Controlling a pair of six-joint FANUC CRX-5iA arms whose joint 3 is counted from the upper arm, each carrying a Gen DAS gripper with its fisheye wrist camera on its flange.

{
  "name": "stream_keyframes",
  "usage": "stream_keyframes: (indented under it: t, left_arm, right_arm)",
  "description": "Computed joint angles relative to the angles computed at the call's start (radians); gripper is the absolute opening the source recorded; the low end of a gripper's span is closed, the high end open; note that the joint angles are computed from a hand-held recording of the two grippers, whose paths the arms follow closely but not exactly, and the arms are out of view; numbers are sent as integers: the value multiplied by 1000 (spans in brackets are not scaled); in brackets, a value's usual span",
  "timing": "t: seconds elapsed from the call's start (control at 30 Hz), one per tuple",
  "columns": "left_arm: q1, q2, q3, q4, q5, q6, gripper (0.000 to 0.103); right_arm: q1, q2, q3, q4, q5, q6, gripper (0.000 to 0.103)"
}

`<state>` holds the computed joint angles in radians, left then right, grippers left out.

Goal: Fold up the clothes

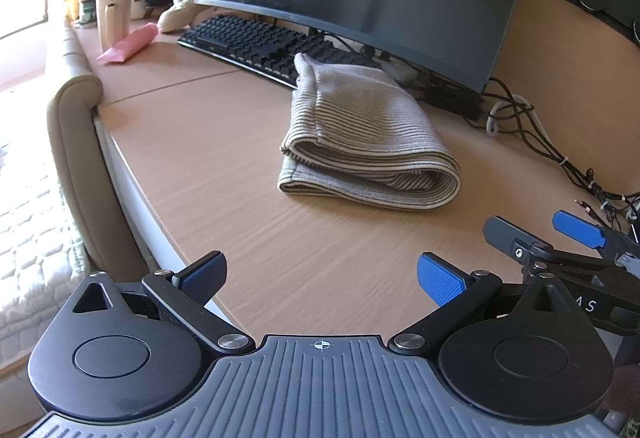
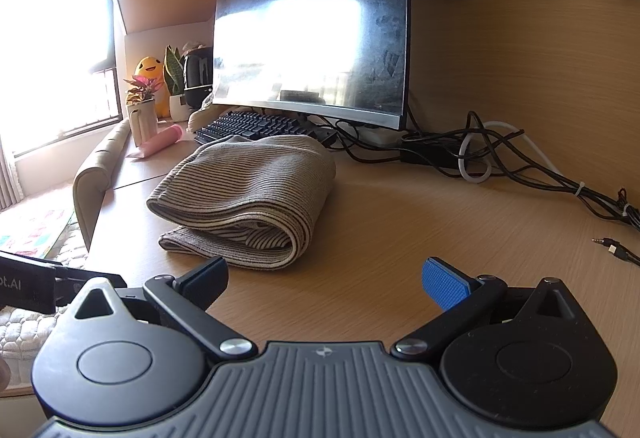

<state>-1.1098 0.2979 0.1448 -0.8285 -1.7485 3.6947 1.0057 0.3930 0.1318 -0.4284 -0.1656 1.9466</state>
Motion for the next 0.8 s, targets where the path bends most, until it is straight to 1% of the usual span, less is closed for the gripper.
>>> stream_keyframes:
  t: [0.3, 0.5, 0.63, 0.8]
  left_arm:
    - [1, 3, 2, 2, -4, 2, 103]
    - [0, 14, 14, -8, -21, -22, 103]
    - [-4, 17, 13, -23, -39, -21, 103]
    - [10, -8, -20, -18, -8, -11, 103]
  right_arm:
    - [1, -1, -3, 1, 4, 0, 103]
    - [0, -2, -4, -5, 4, 7, 103]
    - [2, 2, -3, 21, -1, -17, 103]
    - [5, 6, -2, 50, -9, -45, 103]
